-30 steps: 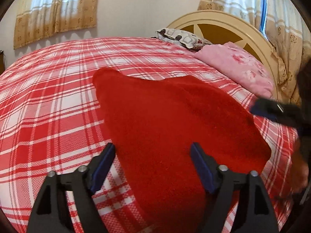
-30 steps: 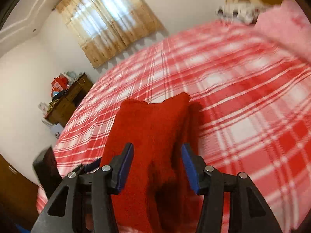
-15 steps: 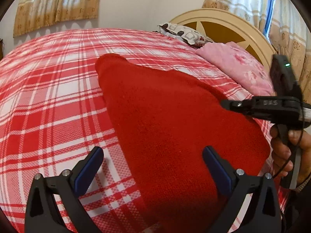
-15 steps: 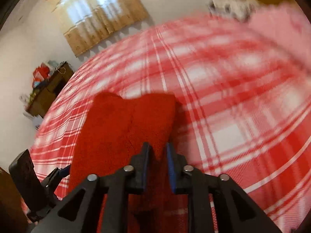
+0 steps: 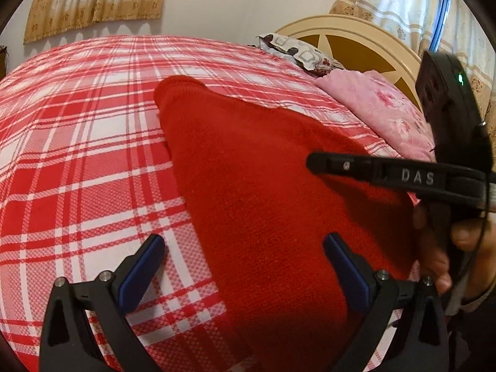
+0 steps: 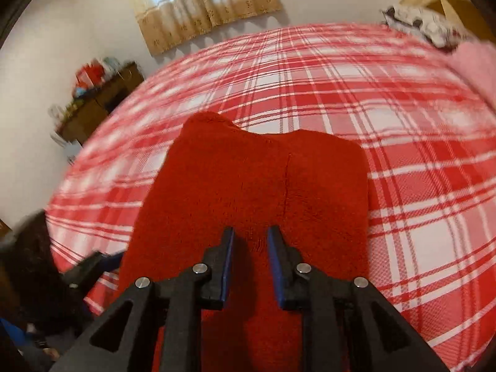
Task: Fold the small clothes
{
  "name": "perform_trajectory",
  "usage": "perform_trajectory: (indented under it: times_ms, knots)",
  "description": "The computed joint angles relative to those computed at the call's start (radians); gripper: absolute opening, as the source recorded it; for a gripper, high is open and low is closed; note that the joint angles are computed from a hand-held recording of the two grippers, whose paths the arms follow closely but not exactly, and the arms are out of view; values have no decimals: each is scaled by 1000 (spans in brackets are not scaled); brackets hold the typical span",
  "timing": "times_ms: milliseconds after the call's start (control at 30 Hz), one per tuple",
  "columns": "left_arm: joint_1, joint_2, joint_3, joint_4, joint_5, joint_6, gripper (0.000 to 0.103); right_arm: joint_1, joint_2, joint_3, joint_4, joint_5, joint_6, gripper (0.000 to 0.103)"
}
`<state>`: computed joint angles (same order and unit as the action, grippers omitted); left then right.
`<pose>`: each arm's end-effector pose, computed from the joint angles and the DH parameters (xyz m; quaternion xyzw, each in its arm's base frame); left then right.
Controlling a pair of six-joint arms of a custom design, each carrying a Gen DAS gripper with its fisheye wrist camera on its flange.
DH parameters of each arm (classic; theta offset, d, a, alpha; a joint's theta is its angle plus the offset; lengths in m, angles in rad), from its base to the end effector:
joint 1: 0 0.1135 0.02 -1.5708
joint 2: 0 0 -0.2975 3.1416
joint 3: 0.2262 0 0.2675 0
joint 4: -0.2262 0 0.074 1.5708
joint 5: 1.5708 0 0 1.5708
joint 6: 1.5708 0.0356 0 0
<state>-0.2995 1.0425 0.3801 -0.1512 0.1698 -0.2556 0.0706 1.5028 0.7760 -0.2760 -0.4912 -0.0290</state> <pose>0.1773 -0.0610 0.1781 0.0517 0.9249 -0.1767 0.3326 0.2892 0.0373 0.1931 -0.1144 0.9266 0.2390 0.2669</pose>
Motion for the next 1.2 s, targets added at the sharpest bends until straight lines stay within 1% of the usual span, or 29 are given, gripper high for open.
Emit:
perform_trajectory:
  times_ms: [33, 100, 133, 167, 233, 300, 333, 400, 433, 467, 533, 600, 633, 733, 867, 933, 1033, 1067, 1100, 1133, 1167, 1200]
  knots:
    - [9, 7, 1, 1, 18, 1, 103, -27, -21, -8, -13, -31, 3, 22]
    - [22, 6, -2, 1, 37, 2, 103, -12, -73, -41, 2, -21, 21, 23]
    - [23, 4, -3, 1, 39, 0, 103, -8, -126, -71, 12, -18, 16, 23]
    - [23, 4, -2, 1, 38, 0, 103, -13, -178, -103, 14, -33, -8, 23]
    - [20, 3, -2, -1, 33, -3, 103, -19, -271, -153, -21, -78, -76, 23]
    - [19, 1, -2, -2, 31, -4, 103, -14, -326, -184, -70, -88, -149, 23]
    - [19, 1, -1, -3, 31, -4, 103, -4, -337, -198, -83, -71, -172, 23]
    - [17, -1, -2, -5, 25, -3, 103, 7, -342, -232, -83, -8, -207, 23]
    - [21, 2, -1, -5, 28, -1, 103, -12, -343, -245, -82, -19, -223, 23]
    - [17, 2, -1, -7, 25, 0, 103, -52, -337, -253, -94, -59, -242, 23]
    - [12, 4, 3, -10, 17, 1, 103, -116, -318, -256, -130, -101, -277, 23]
    - [19, 8, 8, -15, 27, 6, 103, -159, -288, -270, -119, -120, -311, 22]
    - [23, 10, 10, -18, 32, 7, 103, -194, -262, -272, -119, -157, -332, 21]
    - [26, 19, 25, -33, 45, -1, 103, -244, -195, -231, -153, -223, -342, 21]
    - [38, 74, 57, -31, 78, -3, 103, -240, -211, -226, -178, -216, -358, 21]
    - [70, 97, 65, -21, 115, -1, 103, -257, -248, -207, -239, -218, -381, 23]
    - [99, 119, 67, -5, 146, 5, 103, -326, -295, -173, -318, -275, -431, 24]
    - [104, 115, 56, 10, 154, 2, 103, -352, -290, -152, -334, -299, -435, 26]
    - [100, 112, 50, 20, 152, -2, 103, -363, -279, -135, -325, -299, -414, 40]
    - [90, 111, 50, 19, 139, -6, 103, -368, -257, -114, -298, -287, -366, 55]
    - [78, 113, 57, 13, 124, -7, 103, -372, -234, -100, -276, -294, -333, 59]
    - [62, 118, 62, 7, 103, -8, 103, -381, -191, -78, -248, -321, -298, 60]
